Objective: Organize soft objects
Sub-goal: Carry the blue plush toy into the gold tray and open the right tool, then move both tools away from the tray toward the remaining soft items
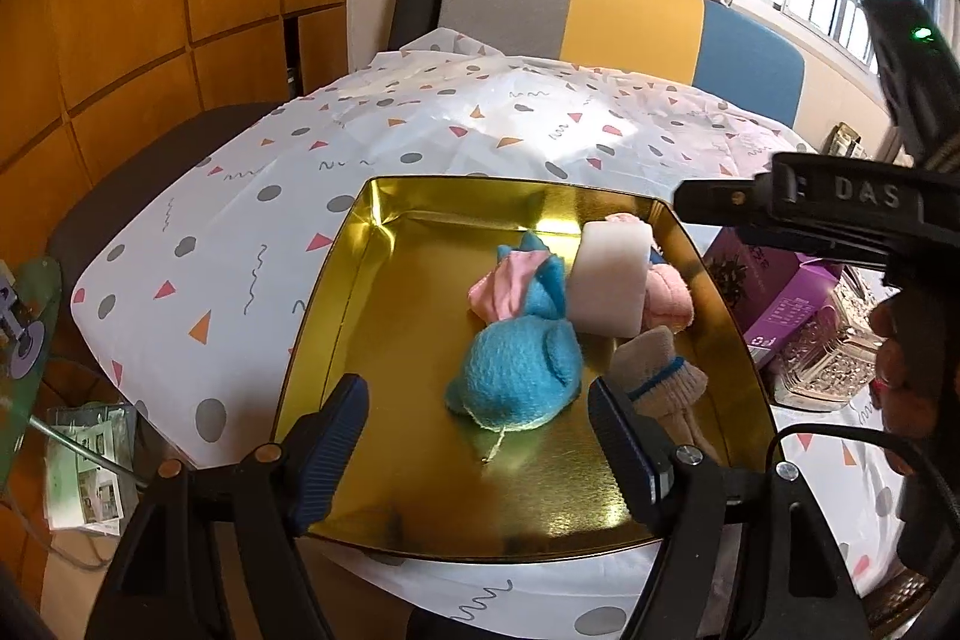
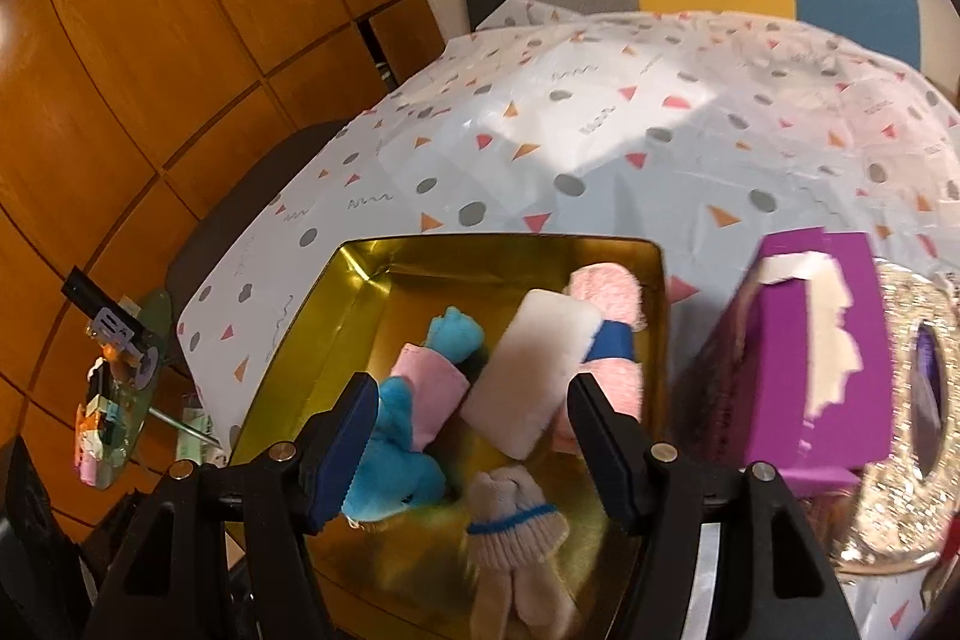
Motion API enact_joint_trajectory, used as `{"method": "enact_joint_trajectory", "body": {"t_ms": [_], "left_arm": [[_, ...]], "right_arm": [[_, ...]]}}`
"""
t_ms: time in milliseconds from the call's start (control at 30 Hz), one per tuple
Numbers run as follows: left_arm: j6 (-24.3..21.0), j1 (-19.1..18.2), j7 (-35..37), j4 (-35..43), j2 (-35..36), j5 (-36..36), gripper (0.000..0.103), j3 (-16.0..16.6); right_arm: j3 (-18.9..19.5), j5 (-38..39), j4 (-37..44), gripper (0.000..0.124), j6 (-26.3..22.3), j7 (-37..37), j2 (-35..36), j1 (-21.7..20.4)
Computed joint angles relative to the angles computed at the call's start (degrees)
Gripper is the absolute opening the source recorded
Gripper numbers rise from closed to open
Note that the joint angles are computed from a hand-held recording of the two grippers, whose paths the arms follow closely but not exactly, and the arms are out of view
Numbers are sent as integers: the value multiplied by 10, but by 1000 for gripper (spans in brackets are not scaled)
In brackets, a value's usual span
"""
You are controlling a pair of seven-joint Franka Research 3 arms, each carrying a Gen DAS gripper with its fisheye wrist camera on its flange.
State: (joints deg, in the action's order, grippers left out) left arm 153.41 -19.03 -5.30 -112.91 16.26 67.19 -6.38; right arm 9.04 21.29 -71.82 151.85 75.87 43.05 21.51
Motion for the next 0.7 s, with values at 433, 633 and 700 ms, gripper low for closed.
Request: {"method": "enact_joint_trajectory", "body": {"t_ms": [433, 633, 700], "left_arm": [[-1, -17, 30, 31, 13, 17, 78, -6], [3, -27, 63, 54, 28, 7, 78, -6], [4, -33, 76, 64, 35, 3, 78, -6]], "right_arm": [[-11, -5, -214, 67, 190, -44, -131, -26], [-39, -8, -279, 67, 236, -29, -174, -40], [-56, -15, -294, 67, 245, -12, -183, -39]]}}
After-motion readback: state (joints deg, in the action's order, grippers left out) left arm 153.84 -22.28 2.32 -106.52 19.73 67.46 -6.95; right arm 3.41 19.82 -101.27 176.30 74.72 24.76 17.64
